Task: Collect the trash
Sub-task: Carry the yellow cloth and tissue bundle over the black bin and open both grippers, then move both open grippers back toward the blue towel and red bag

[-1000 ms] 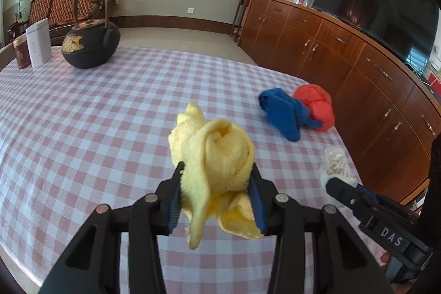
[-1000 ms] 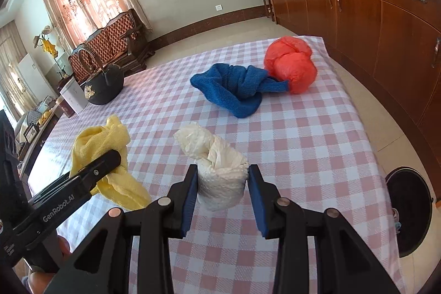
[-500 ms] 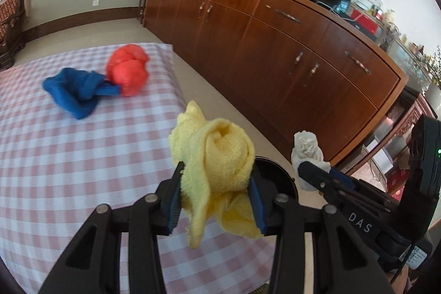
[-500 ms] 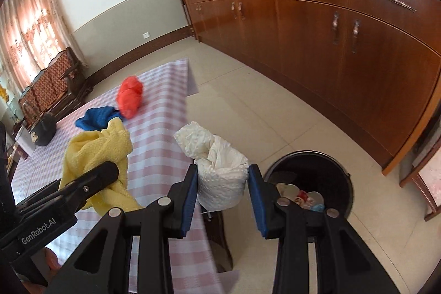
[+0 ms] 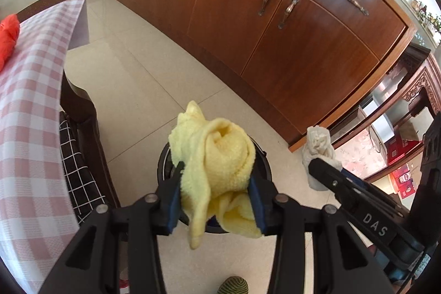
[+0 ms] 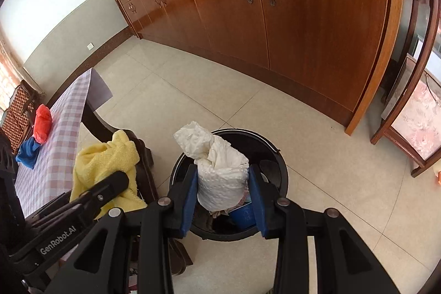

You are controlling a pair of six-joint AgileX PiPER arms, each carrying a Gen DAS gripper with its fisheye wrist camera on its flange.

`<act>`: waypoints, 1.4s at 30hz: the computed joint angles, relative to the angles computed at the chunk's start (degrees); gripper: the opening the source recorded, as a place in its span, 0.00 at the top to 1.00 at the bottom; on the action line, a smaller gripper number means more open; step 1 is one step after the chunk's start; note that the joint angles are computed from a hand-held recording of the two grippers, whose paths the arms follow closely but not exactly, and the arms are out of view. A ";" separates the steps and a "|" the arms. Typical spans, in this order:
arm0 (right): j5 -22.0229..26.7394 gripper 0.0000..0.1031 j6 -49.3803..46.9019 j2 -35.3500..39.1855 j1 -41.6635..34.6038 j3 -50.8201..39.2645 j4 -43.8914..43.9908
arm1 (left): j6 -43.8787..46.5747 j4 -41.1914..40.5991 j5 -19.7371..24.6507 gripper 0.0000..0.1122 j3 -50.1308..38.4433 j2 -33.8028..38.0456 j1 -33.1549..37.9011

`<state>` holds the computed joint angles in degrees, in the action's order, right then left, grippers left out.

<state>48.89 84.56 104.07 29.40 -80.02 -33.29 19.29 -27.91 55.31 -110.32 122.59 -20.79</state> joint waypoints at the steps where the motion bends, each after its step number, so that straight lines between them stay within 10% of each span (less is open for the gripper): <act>1: -0.53 0.63 -0.93 0.38 -0.78 0.18 0.64 | -1.22 1.06 -0.05 0.58 -0.75 0.77 -0.70; 7: -3.85 0.63 -4.79 2.88 -3.92 -0.33 3.85 | -8.27 6.83 1.00 0.36 -6.49 5.47 -3.09; 26: -6.61 0.42 -5.86 9.30 -8.81 -2.61 6.58 | -15.89 13.64 2.31 0.35 -19.63 14.23 -3.95; 42: 2.49 0.37 2.71 1.25 -2.97 -0.48 0.87 | -10.23 6.39 0.45 0.35 -7.92 1.21 -2.64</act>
<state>51.38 87.26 105.32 26.43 -80.49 -32.42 9.07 -21.51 55.75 -118.24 123.80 -23.43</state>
